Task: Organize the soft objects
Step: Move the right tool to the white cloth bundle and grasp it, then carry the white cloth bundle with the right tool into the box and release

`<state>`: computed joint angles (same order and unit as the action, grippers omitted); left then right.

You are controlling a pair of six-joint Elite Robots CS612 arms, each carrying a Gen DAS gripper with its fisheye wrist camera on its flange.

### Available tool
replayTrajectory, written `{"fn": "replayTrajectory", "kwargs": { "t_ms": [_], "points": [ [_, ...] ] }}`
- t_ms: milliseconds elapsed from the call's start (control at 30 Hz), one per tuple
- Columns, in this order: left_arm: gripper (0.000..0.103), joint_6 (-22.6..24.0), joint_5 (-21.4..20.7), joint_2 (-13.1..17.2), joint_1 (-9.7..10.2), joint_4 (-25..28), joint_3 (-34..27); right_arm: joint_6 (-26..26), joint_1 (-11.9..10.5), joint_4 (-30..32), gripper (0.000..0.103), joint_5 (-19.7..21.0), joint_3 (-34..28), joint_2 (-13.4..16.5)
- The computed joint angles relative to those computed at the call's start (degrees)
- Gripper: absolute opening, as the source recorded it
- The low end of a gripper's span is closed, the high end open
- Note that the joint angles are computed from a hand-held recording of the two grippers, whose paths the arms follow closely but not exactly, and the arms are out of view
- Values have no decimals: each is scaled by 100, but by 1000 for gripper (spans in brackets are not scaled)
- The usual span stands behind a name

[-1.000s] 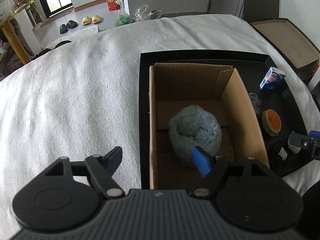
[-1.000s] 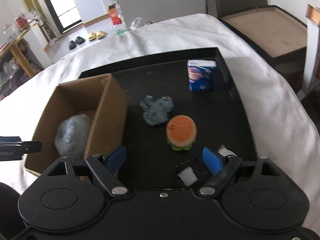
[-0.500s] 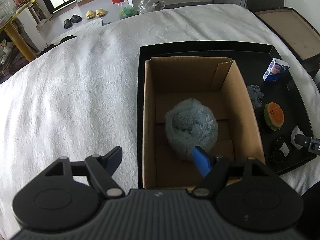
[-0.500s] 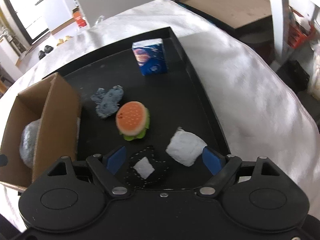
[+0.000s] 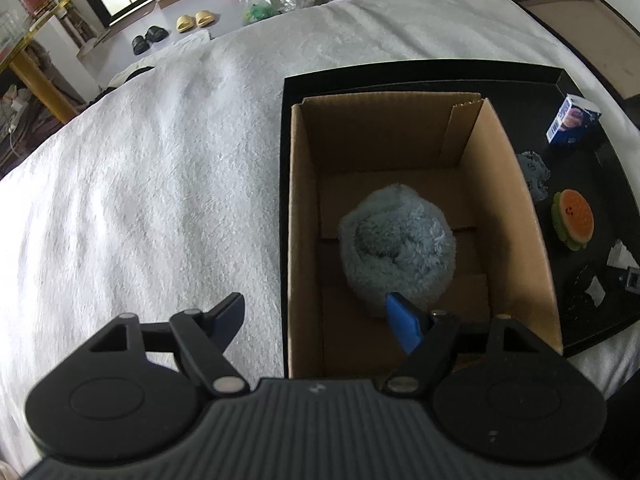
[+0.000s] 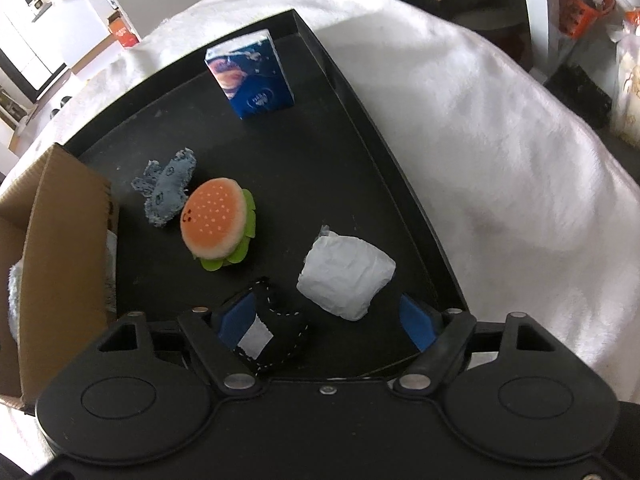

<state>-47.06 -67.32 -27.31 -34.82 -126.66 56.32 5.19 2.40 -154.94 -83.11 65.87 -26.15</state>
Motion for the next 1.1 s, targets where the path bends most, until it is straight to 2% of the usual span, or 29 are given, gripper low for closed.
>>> {"fn": "replayTrajectory", "kwargs": {
  "t_ms": [100, 233, 600, 933, 1100],
  "points": [
    [76, 7, -6, 11, 11, -32, 3, 45, 30, 138, 70, -127, -137, 83],
    [76, -9, -57, 7, 26, -151, 36, 77, 80, 58, 43, -423, -217, 146],
    [76, -18, -137, -11, 57, -316, 125, 88, 66, -162, 42, -312, -86, 42],
    [76, -54, -166, -104, 67, -566, 320, -110, 82, -701, 42, 118, 177, -201],
    [76, -90, -192, -172, 79, -876, 495, -331, 156, -913, 42, 273, 179, -259]
  ]
}}
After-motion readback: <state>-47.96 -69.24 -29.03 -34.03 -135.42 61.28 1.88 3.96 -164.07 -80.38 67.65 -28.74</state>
